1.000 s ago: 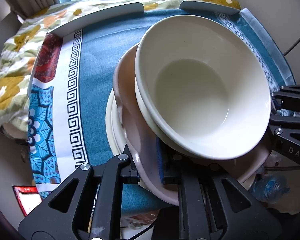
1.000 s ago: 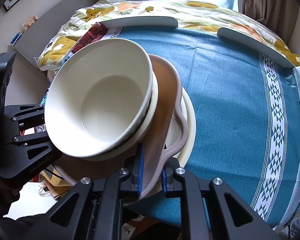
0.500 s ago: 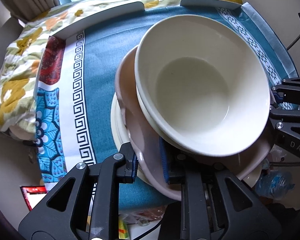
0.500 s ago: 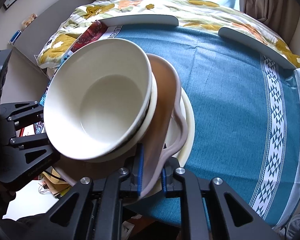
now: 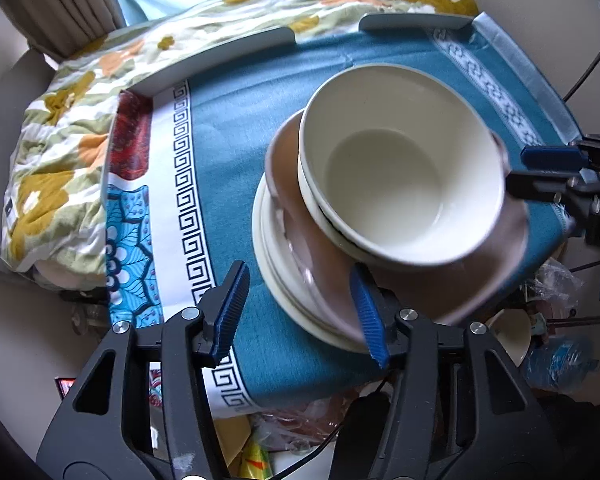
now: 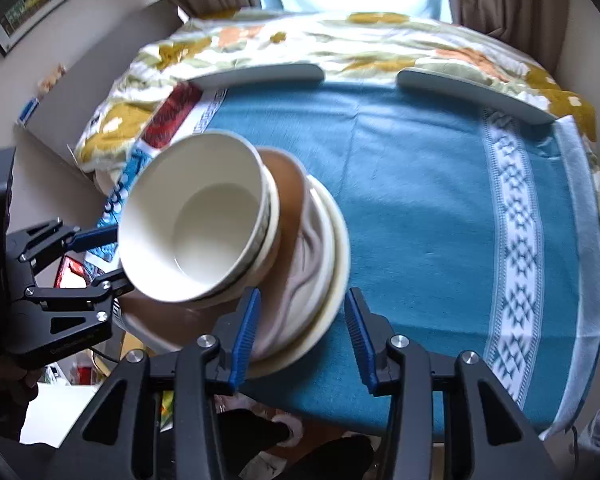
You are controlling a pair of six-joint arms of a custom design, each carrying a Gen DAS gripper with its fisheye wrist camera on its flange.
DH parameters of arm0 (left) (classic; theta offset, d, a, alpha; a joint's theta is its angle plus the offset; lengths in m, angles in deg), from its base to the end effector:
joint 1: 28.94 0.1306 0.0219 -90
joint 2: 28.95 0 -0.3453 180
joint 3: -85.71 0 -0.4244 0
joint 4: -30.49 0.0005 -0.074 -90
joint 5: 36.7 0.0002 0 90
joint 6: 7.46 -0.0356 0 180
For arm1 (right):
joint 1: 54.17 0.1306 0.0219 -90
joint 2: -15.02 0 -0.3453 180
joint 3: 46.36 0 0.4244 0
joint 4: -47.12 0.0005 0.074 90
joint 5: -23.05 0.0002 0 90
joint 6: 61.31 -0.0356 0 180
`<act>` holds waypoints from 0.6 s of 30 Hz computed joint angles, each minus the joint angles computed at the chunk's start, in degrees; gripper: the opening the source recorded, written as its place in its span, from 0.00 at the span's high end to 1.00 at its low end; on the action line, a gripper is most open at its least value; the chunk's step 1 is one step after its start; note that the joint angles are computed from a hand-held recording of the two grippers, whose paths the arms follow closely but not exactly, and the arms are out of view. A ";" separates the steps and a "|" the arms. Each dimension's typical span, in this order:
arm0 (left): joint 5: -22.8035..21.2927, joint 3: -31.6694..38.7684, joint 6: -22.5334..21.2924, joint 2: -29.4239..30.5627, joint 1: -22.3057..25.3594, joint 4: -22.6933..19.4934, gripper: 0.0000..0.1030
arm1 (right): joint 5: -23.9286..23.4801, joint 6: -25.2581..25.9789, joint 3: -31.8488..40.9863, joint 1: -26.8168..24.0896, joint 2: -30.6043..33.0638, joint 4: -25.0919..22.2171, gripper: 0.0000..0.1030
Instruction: Organize plates and bowls
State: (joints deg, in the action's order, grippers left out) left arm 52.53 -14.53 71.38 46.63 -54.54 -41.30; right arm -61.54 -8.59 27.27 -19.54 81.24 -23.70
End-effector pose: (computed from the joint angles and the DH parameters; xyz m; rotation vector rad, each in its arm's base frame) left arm 0.3614 -0.1732 0.3945 0.8642 2.6126 -0.0501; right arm 0.2921 0.1970 0.4034 0.0925 2.6973 0.2712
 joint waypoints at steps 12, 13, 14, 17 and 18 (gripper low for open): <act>1.68 5.12 6.64 -8.46 -2.45 -0.47 0.27 | 16.08 3.08 7.04 2.00 -10.96 -8.46 0.06; 0.96 5.90 7.84 -9.57 -3.24 0.46 0.22 | 17.64 3.09 8.43 2.32 -11.09 -9.44 0.05; 0.51 6.37 8.64 -10.32 -3.81 1.01 0.16 | 18.75 3.02 9.44 2.76 -11.30 -9.84 0.05; -2.03 8.58 11.83 -13.26 -6.45 3.95 0.07 | 23.86 2.24 13.04 5.82 -11.84 -11.08 0.03; -3.64 9.32 12.68 -13.88 -7.46 4.75 0.03 | 26.33 2.00 14.48 7.44 -11.70 -11.51 0.01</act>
